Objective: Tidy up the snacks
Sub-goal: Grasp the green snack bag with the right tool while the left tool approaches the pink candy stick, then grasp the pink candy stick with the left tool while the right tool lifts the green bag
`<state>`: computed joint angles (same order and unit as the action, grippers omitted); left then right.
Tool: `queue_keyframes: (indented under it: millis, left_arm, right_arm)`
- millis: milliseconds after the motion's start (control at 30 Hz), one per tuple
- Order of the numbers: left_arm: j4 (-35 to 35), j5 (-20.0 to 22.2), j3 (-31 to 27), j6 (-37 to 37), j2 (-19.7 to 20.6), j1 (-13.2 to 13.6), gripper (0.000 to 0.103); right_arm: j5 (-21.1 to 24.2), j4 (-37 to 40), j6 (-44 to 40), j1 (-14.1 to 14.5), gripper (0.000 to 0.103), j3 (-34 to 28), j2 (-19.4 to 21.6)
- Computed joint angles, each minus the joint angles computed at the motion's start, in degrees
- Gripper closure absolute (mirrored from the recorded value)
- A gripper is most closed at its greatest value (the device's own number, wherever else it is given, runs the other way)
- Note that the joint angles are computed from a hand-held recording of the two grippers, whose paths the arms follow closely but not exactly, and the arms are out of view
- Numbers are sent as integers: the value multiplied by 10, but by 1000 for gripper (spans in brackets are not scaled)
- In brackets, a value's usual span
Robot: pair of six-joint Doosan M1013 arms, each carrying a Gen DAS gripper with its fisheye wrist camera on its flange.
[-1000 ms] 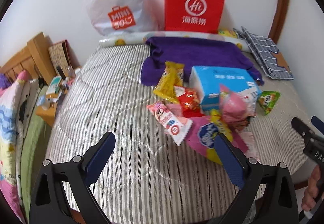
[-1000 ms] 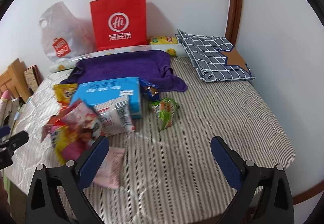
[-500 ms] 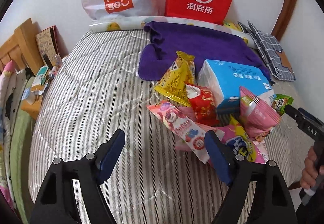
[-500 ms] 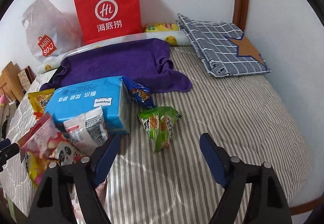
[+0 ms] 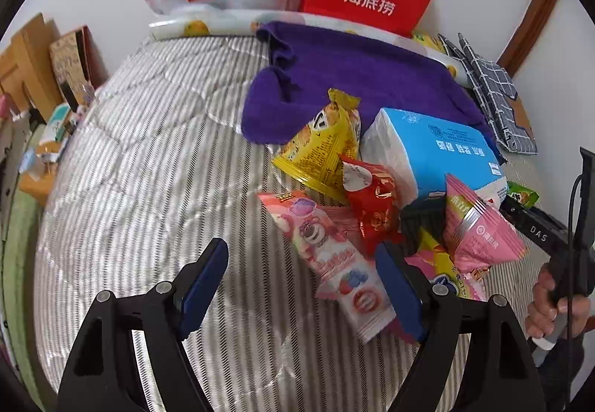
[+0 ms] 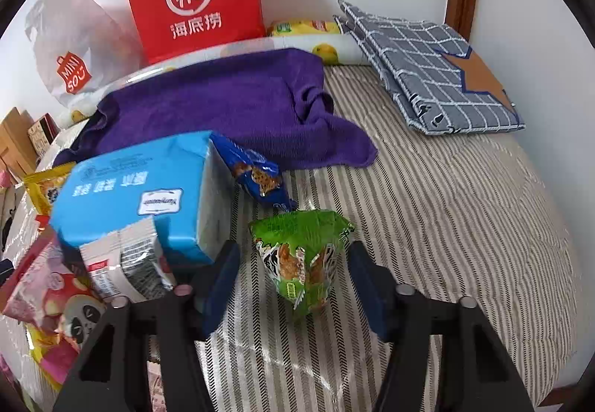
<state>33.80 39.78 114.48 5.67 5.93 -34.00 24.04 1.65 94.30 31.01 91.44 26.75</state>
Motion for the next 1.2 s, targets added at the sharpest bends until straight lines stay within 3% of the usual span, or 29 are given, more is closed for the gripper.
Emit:
queue_keyframes:
  millis: [133,333,500,567,800,867,1067,1100,1167,1200]
  left_arm:
    - [-41,-21,-2,39,7,13,24]
    - [-84,-49,-3,76,16,25,45]
    - [-71,-59,3,64,11,21,58]
    - [-65,-59,5,60,7,18,68]
    - [-40,-35,16,32,-5,9,70]
    - [-35,-12,13,23,0,9,59]
    - [-18,-10,15,13,11,12,58]
    - [-15,-3,11,23,15,10,59]
    - [-9,5,6,36,20,7,78]
    - [-5,8,4,43,21,5,82]
  right_arm:
    - [-10,20,-20,-4,63,6,-2]
    - [-17,14,-17,-4,66,17,-12]
    - [-23,24,-25,-5,66,27,-21]
    - [-26,35,-33,-6,66,31,-26]
    - [-31,20,-20,-3,66,45,-38]
    - [-28,26,-22,-2,66,47,-39]
    - [-26,16,-13,-1,66,49,-41]
    - [-26,15,-12,-1,66,49,-41]
    - [-27,8,-4,-1,66,51,-43]
    - [-29,7,-2,-1,66,52,-44]
